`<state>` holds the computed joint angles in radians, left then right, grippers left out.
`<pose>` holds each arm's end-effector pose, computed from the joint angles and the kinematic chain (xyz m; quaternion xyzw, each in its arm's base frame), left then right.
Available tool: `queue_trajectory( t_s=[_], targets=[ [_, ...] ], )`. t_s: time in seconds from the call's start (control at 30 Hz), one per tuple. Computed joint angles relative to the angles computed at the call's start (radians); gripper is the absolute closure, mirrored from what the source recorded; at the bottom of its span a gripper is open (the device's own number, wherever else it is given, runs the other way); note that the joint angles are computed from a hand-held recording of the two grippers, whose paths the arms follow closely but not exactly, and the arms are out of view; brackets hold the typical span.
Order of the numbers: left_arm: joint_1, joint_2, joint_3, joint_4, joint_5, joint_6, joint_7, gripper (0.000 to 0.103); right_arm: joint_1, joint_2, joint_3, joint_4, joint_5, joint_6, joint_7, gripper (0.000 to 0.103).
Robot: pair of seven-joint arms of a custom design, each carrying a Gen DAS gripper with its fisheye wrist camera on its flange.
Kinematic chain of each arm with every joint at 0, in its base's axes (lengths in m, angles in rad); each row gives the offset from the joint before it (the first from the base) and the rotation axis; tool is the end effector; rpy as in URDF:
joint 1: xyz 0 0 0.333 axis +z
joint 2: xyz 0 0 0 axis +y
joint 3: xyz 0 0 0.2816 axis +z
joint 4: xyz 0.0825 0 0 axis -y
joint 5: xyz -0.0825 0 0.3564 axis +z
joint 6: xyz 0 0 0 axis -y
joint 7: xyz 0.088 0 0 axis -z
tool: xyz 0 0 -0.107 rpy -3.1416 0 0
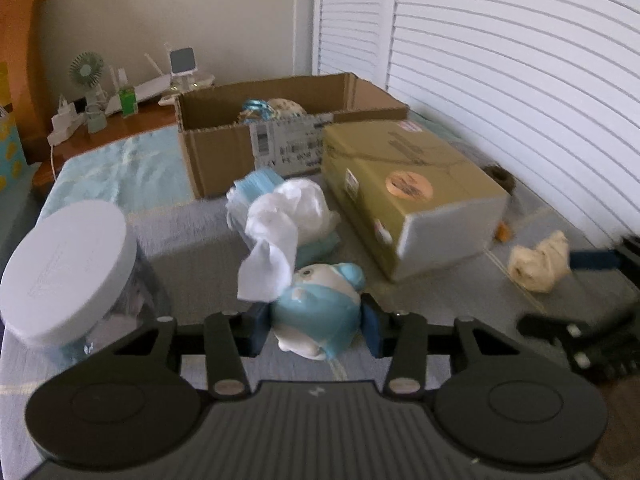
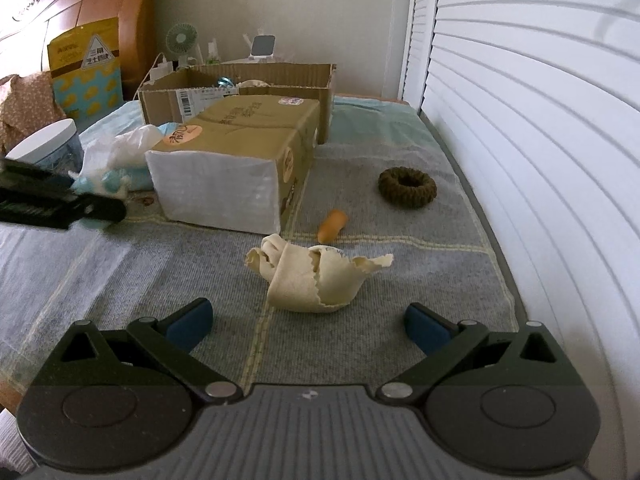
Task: Organize soft objects
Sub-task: 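Grasp the blue-white round toy with the left gripper while the right approaches the crumpled cream pouch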
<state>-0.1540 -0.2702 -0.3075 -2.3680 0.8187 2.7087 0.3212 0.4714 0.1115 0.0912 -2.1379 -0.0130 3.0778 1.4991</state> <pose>0.4193 -0.2433 0.4634 -0.6859 0.6099 -0.2774 0.2839 0.4915 0.3095 0.4370 -0.8184 0.4100 -0.2057 0.3462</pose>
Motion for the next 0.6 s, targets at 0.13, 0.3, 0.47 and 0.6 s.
queue_trajectory(
  t_s=[0.13, 0.3, 0.47, 0.6],
  targets=[
    [-0.018, -0.036, 0.001, -0.039, -0.038, 0.006, 0.021, 0.058, 0.000, 0.005, 0.001, 0.001, 0.015, 0.011, -0.012, 0.000],
    [-0.004, -0.039, -0.015, -0.050, -0.029, 0.018, -0.004, 0.058, 0.031, 0.003, -0.035, -0.027, -0.037, 0.066, 0.049, 0.000],
    [-0.001, -0.045, -0.018, -0.058, -0.026, 0.034, -0.017, 0.058, 0.097, 0.008, -0.115, -0.017, -0.152, 0.065, 0.169, 0.000],
    [0.005, -0.041, -0.022, -0.057, -0.012, 0.038, -0.033, 0.057, 0.078, 0.030, -0.096, 0.027, -0.174, 0.026, 0.190, 0.000]
  ],
)
